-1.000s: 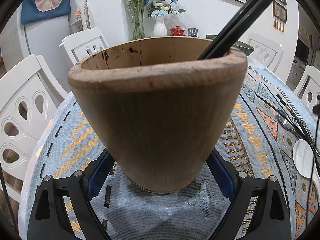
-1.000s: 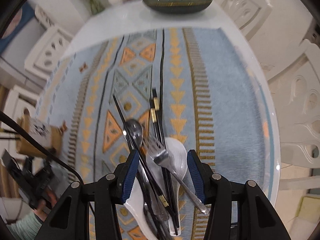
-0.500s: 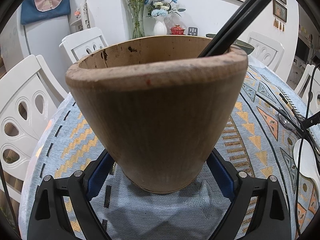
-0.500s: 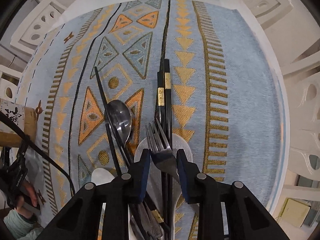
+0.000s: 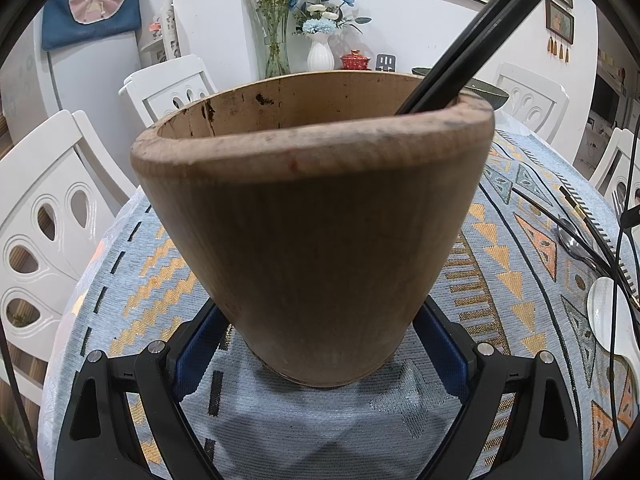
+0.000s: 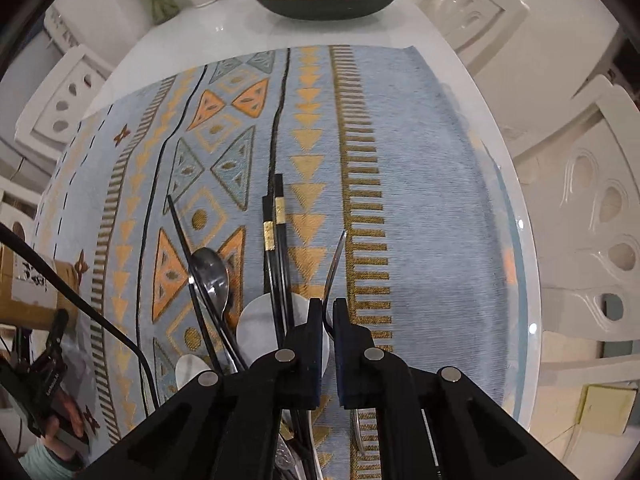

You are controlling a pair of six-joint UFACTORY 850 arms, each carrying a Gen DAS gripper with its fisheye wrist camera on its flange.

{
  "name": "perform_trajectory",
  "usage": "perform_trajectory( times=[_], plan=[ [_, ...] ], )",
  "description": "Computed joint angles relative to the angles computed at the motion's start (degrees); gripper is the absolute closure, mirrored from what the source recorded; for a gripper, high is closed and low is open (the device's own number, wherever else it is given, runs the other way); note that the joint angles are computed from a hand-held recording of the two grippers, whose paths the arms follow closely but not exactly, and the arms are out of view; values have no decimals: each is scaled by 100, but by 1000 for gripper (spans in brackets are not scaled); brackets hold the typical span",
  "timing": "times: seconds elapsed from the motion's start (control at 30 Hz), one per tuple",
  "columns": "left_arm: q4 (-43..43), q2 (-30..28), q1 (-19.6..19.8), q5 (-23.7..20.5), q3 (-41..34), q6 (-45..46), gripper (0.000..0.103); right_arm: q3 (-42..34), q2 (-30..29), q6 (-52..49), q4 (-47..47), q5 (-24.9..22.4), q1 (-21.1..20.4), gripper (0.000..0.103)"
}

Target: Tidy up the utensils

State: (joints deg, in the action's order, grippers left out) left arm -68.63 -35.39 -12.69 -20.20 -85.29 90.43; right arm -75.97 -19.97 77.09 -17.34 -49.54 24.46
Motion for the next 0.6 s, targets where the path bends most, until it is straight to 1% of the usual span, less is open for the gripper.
perform_trajectory(
  times=[0.17,0.33,0.53,0.6],
  plan=[
    [3,-1,-3,1,-2,-4,10,-13,137,247,-328,-43,64,99],
    [-2,0,-4,5,1,3,10,-65,241,549,-757,-265,207,100],
    [-9,1,-5,6,6,11,10,-38,399,1150,-1223,-400,374,100],
    [-16,2,-5,8,9,17,10,-76,418,1319,-1389,-511,442,100]
  ],
)
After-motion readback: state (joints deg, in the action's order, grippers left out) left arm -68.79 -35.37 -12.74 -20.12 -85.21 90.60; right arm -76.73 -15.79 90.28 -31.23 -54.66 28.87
